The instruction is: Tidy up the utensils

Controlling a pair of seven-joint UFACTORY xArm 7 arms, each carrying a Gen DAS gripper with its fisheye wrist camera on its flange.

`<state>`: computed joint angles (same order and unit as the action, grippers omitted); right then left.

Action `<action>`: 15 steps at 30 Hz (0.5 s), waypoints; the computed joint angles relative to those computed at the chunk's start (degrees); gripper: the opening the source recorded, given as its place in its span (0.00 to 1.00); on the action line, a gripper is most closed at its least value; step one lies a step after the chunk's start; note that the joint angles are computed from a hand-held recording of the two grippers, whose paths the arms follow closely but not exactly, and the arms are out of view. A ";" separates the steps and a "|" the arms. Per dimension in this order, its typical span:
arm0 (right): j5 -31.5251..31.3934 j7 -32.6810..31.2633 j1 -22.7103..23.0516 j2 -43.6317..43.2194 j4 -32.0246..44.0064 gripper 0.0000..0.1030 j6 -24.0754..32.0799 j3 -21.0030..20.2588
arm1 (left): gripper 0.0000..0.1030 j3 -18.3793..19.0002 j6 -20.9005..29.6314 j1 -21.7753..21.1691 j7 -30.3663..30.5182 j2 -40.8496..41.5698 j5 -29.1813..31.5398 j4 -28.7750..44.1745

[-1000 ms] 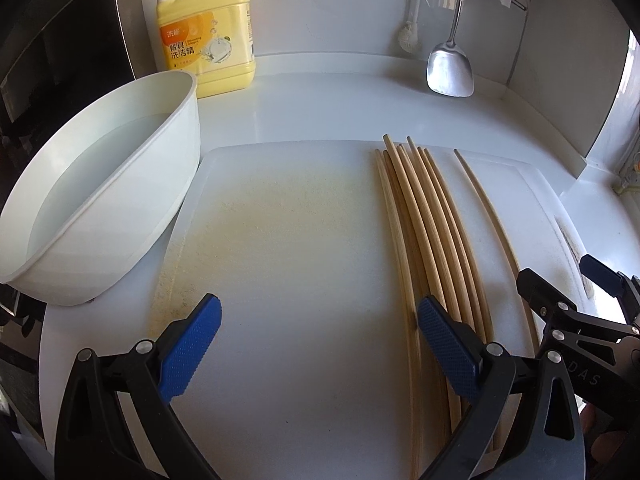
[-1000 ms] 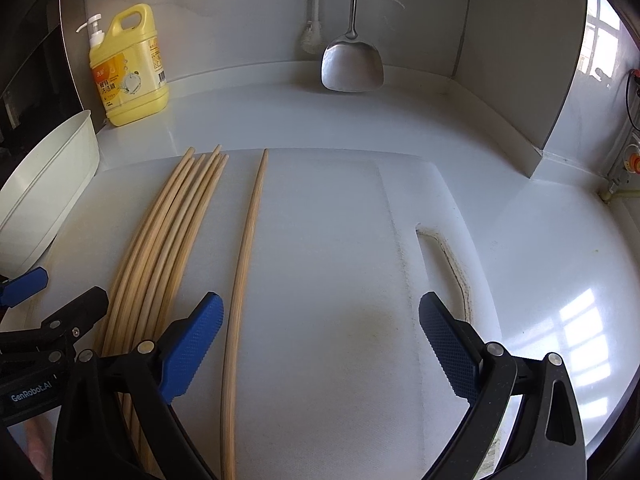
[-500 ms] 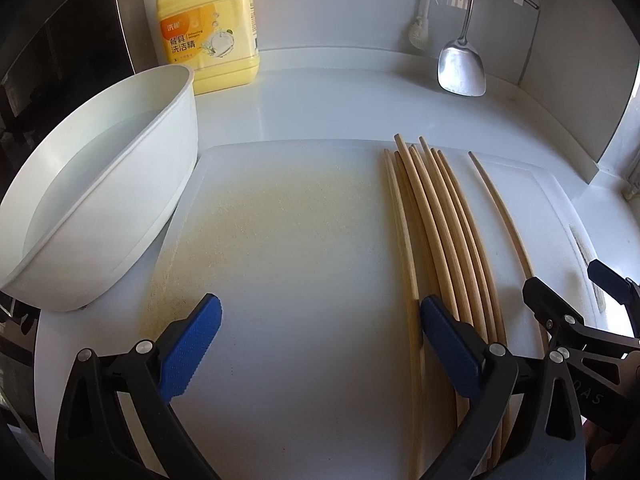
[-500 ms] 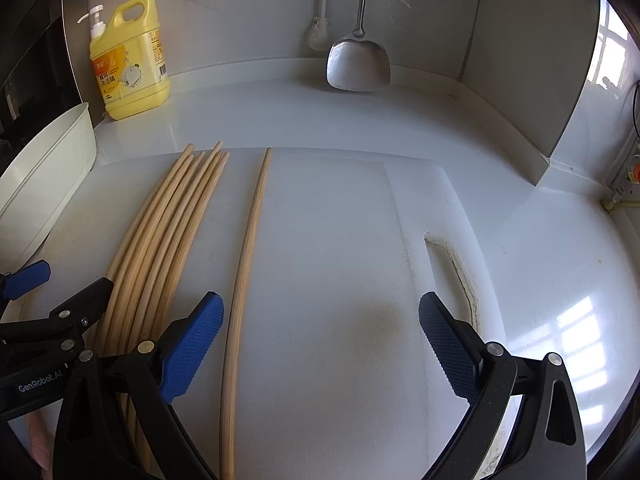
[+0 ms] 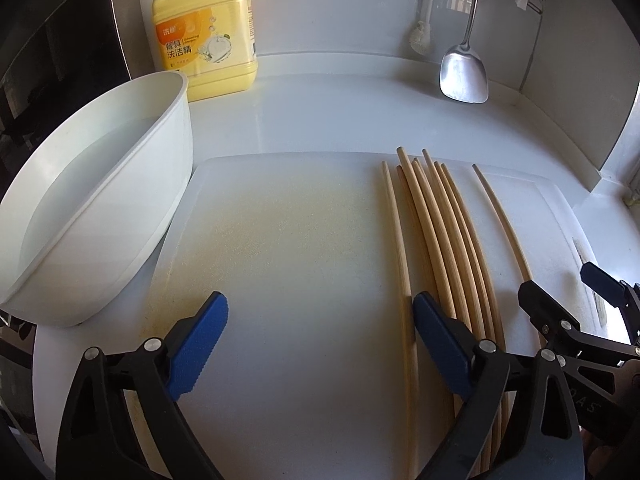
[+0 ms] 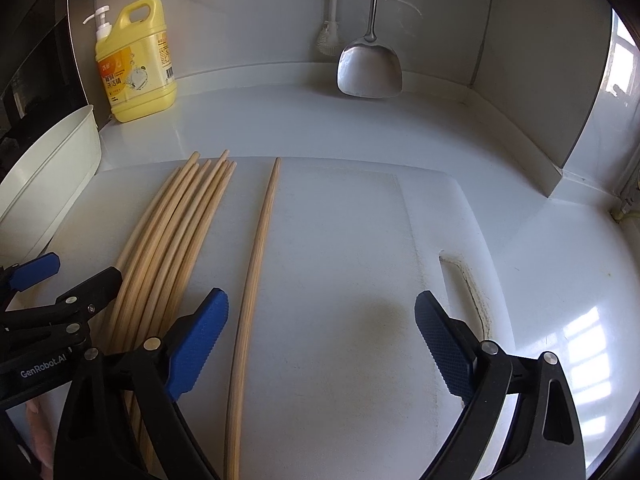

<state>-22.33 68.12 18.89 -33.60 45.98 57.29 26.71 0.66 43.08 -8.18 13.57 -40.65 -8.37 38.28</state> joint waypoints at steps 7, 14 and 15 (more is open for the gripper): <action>-0.07 -1.69 0.66 1.18 1.02 0.57 -2.17 -0.03 | 0.52 0.45 0.64 -1.96 2.00 -0.92 -1.25 0.07; -0.42 -2.83 1.05 1.62 1.65 0.31 -2.77 0.36 | 0.15 0.61 1.14 -2.69 3.31 -2.14 -2.28 -0.36; -0.57 -2.91 1.04 1.78 1.77 0.27 -2.82 0.50 | 0.12 0.65 1.14 -2.68 3.46 -2.30 -2.31 -0.47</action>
